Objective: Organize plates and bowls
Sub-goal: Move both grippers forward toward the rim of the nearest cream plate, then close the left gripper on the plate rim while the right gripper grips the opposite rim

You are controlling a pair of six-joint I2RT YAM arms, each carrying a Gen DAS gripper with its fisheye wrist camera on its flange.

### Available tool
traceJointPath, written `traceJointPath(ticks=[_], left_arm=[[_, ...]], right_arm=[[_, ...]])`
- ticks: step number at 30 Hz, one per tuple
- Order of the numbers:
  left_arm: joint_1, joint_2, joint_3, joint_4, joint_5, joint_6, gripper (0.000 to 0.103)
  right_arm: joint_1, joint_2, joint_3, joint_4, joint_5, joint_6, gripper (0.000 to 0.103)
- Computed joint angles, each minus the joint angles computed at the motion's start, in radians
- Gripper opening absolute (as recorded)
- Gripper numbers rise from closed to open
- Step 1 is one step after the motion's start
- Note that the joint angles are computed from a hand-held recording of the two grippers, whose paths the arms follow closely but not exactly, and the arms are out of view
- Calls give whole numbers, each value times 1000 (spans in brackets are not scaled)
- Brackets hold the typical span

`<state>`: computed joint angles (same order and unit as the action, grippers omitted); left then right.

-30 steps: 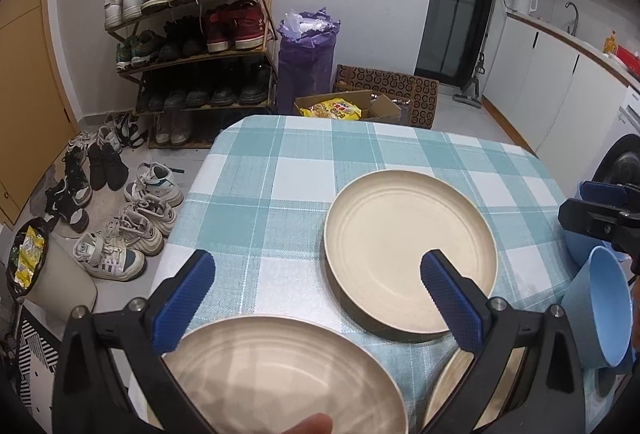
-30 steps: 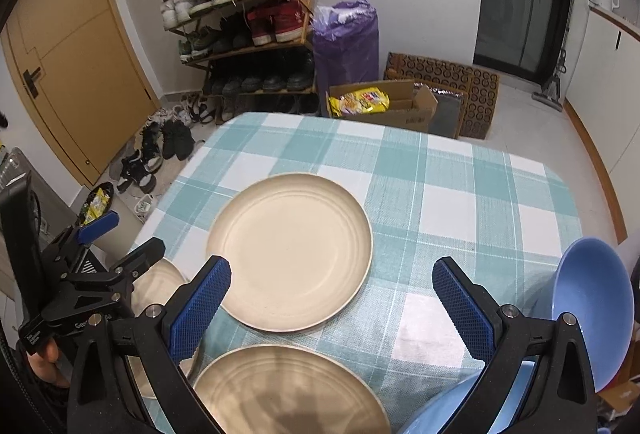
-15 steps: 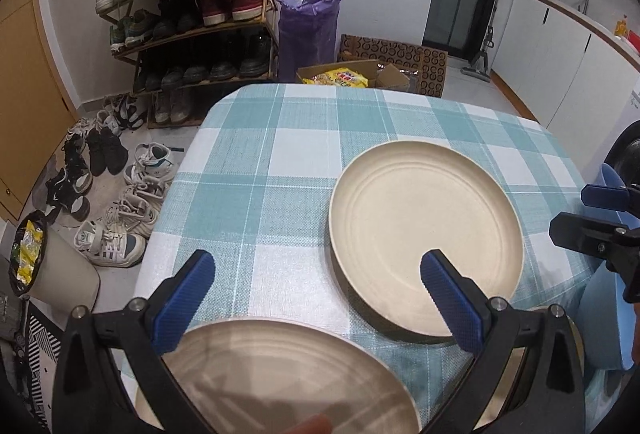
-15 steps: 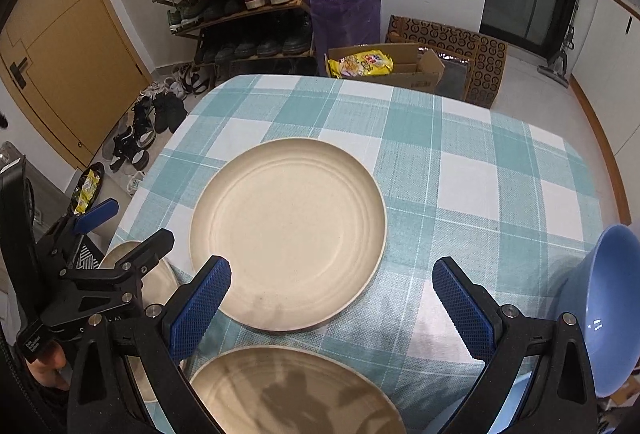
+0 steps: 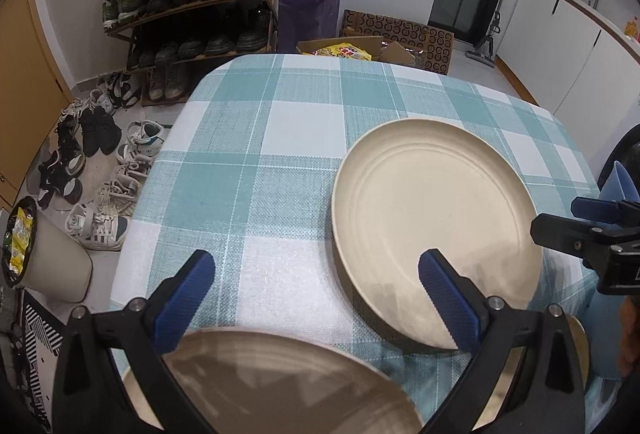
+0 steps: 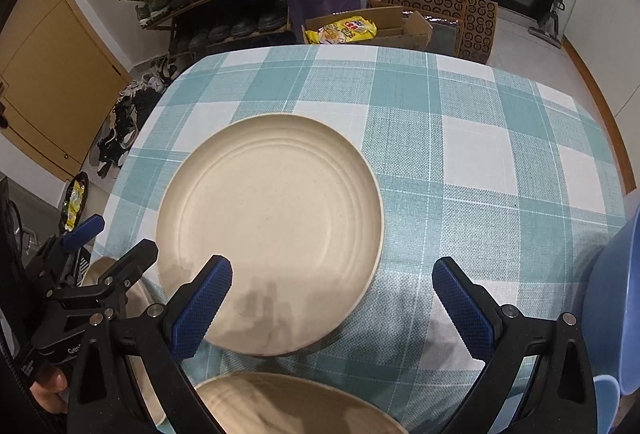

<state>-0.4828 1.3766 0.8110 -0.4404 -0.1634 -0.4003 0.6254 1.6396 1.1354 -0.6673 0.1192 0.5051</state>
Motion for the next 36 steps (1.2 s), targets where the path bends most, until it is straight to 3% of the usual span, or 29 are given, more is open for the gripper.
traceJointPath(ticks=[8,13,23,29,36], left_arm=[[10,65,30,3,14,6,101],[16,93,41,10,25,20,100],[15,122,49,23,57,32,80],[15,128,49,27,73,37,61],[17,131,46,30,89,33,52]], right_arm=[[-40,68,19,10,-37,5,97],[-69,90,16,30,-66,16,86],[-71,120,44,8,-61,13,79],[-70,135,55,7,-67,13,65],[-67,143,59,-1,-57,12,49]])
